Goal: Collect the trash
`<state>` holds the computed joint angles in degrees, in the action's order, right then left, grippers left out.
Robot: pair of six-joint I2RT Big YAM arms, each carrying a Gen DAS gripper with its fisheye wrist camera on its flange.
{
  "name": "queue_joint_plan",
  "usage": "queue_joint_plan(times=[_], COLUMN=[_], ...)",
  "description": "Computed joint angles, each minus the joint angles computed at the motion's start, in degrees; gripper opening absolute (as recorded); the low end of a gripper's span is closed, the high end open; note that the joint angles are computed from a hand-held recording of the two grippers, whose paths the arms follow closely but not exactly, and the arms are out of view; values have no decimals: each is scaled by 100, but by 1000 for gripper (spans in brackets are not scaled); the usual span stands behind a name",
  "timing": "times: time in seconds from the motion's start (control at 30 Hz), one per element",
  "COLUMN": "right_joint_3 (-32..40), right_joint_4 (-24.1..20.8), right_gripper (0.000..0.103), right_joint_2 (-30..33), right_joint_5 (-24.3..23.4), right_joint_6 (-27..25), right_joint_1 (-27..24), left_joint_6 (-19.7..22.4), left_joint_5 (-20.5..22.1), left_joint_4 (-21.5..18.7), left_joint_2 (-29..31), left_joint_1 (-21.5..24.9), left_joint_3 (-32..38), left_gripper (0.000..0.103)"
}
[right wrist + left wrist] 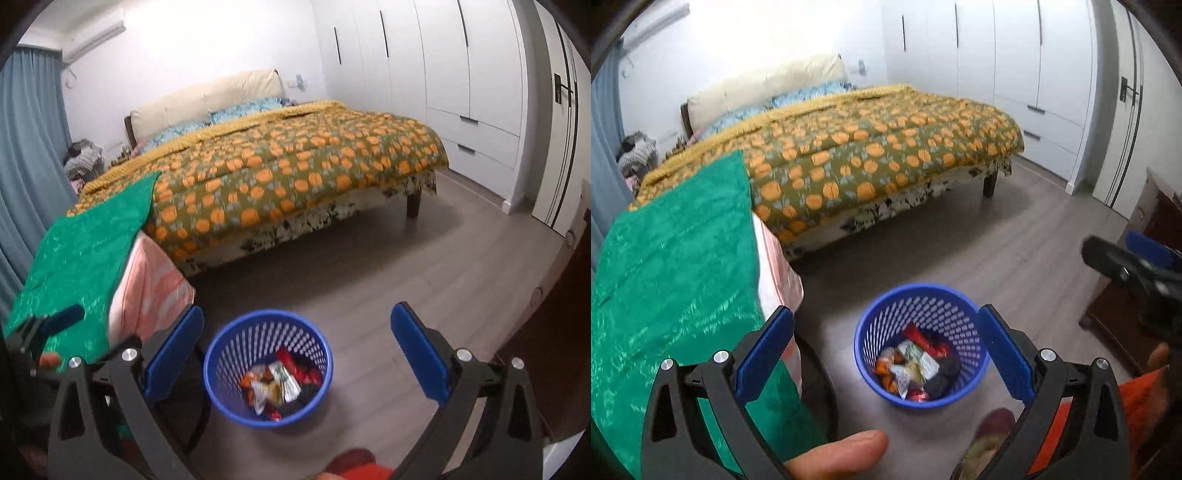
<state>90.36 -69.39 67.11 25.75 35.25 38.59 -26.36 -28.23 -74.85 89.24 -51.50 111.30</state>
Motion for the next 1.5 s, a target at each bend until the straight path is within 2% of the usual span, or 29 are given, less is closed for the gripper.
queue_joint_plan(times=[0.13,0.33,0.47,0.87,1.5], right_joint_3=[-52,-103,-132,-62,-42], right_joint_4=[-605,-824,-816,-858,-925], right_gripper=[98,98,98,98,98], right_joint_2=[96,207,268,421,460], right_joint_5=[-108,-500,-705,-894,-991], right_joint_6=[289,196,92,-62,-37], right_joint_1=[21,-12,40,165,139], left_joint_6=[-224,-344,-368,-395,-404], left_joint_5=[370,534,540,536,518], left_joint_4=[-225,-375,-471,-550,-568], left_joint_2=[10,66,115,153,182], left_joint_1=[127,214,214,234,235], left_joint_3=[-75,-127,-93,-152,-184], left_gripper=[98,98,98,98,98])
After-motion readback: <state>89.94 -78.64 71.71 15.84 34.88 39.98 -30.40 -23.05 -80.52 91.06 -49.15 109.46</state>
